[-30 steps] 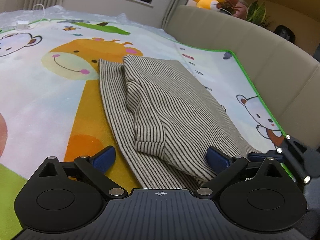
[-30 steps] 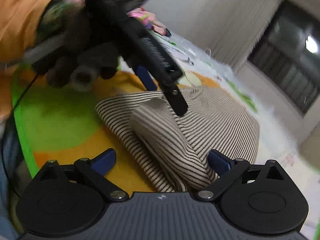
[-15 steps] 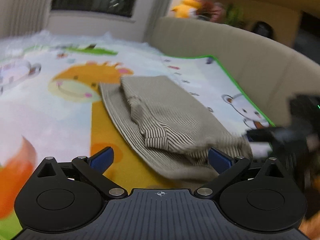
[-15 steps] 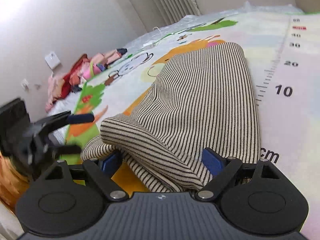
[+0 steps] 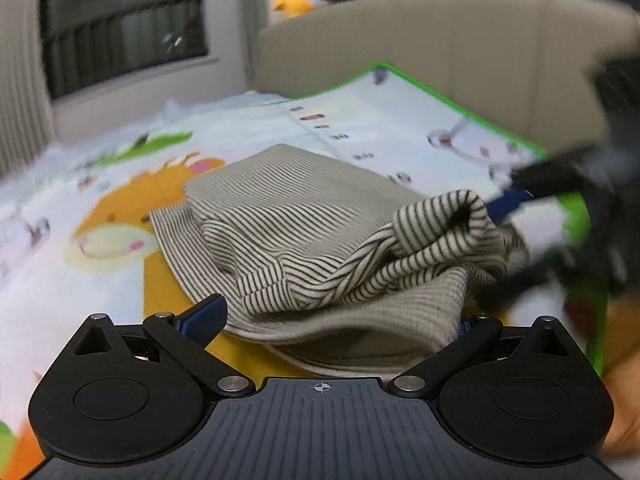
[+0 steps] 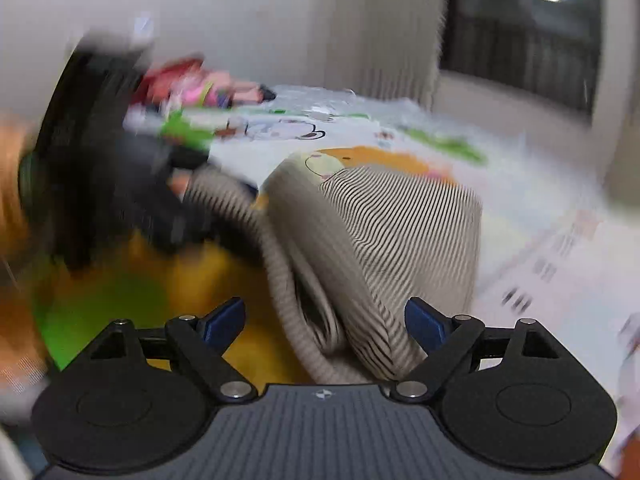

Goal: Fold clothes

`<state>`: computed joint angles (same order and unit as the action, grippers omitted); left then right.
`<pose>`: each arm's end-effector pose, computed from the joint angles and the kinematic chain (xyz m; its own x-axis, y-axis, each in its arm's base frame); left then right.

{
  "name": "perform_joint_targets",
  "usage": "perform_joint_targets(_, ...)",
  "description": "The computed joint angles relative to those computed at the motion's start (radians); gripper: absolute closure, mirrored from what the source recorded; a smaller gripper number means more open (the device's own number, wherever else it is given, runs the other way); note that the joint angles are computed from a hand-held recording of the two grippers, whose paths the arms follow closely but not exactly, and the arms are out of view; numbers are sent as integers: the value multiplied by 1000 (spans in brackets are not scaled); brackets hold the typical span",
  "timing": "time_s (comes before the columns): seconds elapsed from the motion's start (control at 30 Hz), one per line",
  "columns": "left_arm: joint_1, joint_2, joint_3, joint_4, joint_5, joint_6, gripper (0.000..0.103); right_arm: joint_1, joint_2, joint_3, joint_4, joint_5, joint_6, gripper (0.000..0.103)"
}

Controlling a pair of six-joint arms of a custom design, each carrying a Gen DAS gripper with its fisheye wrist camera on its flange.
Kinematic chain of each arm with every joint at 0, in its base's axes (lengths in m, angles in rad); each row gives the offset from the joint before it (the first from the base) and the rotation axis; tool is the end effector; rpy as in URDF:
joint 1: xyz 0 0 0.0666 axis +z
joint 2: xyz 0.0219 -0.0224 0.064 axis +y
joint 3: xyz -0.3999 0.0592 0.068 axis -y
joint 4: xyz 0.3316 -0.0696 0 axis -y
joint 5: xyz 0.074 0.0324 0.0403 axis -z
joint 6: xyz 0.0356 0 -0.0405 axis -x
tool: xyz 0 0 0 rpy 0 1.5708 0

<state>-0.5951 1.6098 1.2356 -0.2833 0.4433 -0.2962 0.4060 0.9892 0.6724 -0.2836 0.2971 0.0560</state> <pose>0.4036 -0.2922 0.3413 -0.2542 0.4905 -0.8336 0.9010 0.4334 -0.0197 0.2460 0.0940 0.3376 -0.5095 -0.2773 -0.8146 -0.1845 0.9598 -0.2113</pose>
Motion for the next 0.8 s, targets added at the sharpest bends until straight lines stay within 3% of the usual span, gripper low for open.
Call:
perform_joint_targets(0.1,16,13,26,-14,31,79,0,72,57,-27,83,160,133,16)
perform_joint_targets(0.17,22,19,31,-15,39,109,0,83,92,-34,138,189,169,47)
perform_joint_targets(0.2,24,21,30,-15,42,120,0,74,94,-21,123,171,154,68)
perform_joint_targets(0.33,38,5,7,-28,43,126,0,38,65,41,1,95,104,74)
perform_joint_targets(0.43,91,-23,2,-38,129,142,0,26,22,94,-136,35,79,75)
perform_joint_targets(0.5,132,-30,12,6,182,235,0,42,-13,123,-228,8,76,75)
perform_joint_targets(0.57,157,-24,30,59,185,342,0,87,-33,156,-311,25,88,75)
perform_joint_targets(0.63,152,7,71,74,161,391,0,139,-38,196,-391,50,91,75)
perform_joint_targets(0.7,132,52,118,57,149,389,0,170,-38,251,-481,50,80,75)
perform_joint_targets(0.8,90,123,192,-34,102,300,0,168,-34,349,-589,28,91,75)
